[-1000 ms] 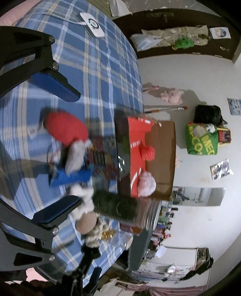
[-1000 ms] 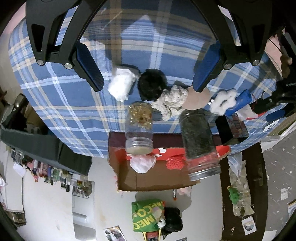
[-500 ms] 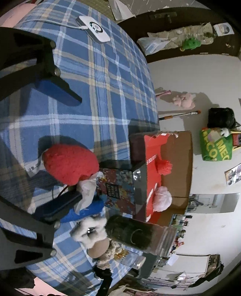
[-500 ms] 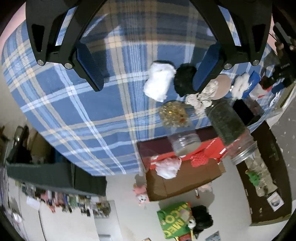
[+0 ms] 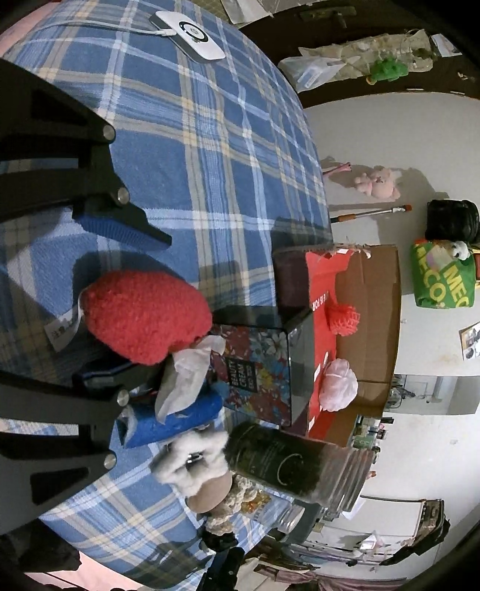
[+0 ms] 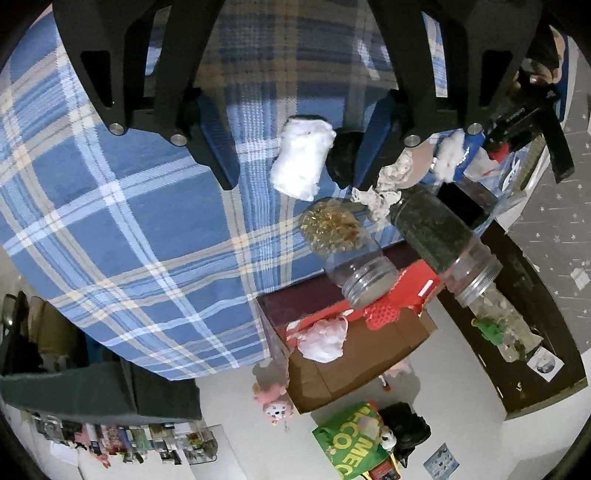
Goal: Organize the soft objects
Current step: 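Grasp the red fuzzy pouch with the left tool while the right tool grasps the white sock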
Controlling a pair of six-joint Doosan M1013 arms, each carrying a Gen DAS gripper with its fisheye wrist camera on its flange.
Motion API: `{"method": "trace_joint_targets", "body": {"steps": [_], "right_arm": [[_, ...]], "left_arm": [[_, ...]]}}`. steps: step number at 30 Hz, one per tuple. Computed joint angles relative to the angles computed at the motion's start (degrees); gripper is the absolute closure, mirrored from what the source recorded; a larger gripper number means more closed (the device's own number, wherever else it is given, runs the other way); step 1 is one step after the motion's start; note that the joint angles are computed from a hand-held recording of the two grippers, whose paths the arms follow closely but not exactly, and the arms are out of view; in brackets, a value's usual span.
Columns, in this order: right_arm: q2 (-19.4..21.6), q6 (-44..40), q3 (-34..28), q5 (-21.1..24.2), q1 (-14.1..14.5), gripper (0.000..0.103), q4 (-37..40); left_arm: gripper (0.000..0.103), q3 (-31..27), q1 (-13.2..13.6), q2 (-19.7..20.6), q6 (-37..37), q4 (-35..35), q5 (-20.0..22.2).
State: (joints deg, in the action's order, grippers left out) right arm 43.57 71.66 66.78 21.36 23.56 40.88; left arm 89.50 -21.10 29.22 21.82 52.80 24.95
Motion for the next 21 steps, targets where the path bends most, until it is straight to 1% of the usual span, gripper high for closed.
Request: {"method": "trace_joint_targets", "body": {"steps": [1,3,5,8,9,10,11,12,13,14,15,16,18,21], "right_arm": [[-0.21,-0.16,0.23,-0.31,0.00,0.039,0.05],[-0.50,1.65,0.41,-0.87,0.14,0.040,-2.42],[-0.59,6.88,0.30,-1.52,0.44,0.039,-8.46],[-0.21,12.60,-0.49,-0.41,0.72,0.039,-15.17],[0.07,12.95,-0.89,0.30,0.73,0.039,-15.70],[0.34,13.37,-1.28,0.82,0.85,0.040,-16.50],[0.51,15.22,-1.56,0.75,1.20,0.042,-19.59],[0.64,16.06,-1.75,0.63,1.49,0.059,-21.77],[0.97,14.65,-2.36,1.66,1.66,0.078,-21.62],[1.23,13.19,-2.76,2.52,1.65,0.078,-20.49],[1.22,12.82,-2.69,2.31,1.77,0.083,-20.74],[1.03,12.63,-2.35,1.59,1.93,0.086,-21.58],[0.49,12.11,-1.54,0.19,1.97,0.086,-21.38],[-0.52,13.50,-0.34,-2.86,2.13,0.086,-23.94]], "left_arm": [[0.048,-0.04,0.01,0.00,0.05,-0.09,0.05],[0.048,-0.08,0.11,-0.05,0.31,-0.51,0.02],[0.048,-0.16,0.19,-0.05,0.41,-0.75,-0.04],[0.048,-0.33,0.27,0.04,1.17,-1.29,0.04],[0.048,-0.42,0.34,0.09,2.02,-1.95,-0.18],[0.055,-0.47,0.41,0.16,2.25,-1.98,-0.38],[0.062,-0.29,0.48,0.08,2.44,-1.81,-1.13],[0.069,-0.11,0.62,-0.10,3.84,-2.97,-2.00],[0.069,-0.05,0.59,-0.19,3.46,-2.66,-2.05],[0.069,0.20,0.49,-0.41,2.07,-1.30,-2.04],[0.069,0.51,0.37,-0.69,0.46,0.45,-1.84],[0.069,0.86,0.11,-1.08,-2.06,3.30,-0.96],[0.069,1.51,-0.26,-1.89,-5.77,7.88,0.20],[0.069,2.10,-0.88,-3.00,-11.13,14.17,1.84]]}}
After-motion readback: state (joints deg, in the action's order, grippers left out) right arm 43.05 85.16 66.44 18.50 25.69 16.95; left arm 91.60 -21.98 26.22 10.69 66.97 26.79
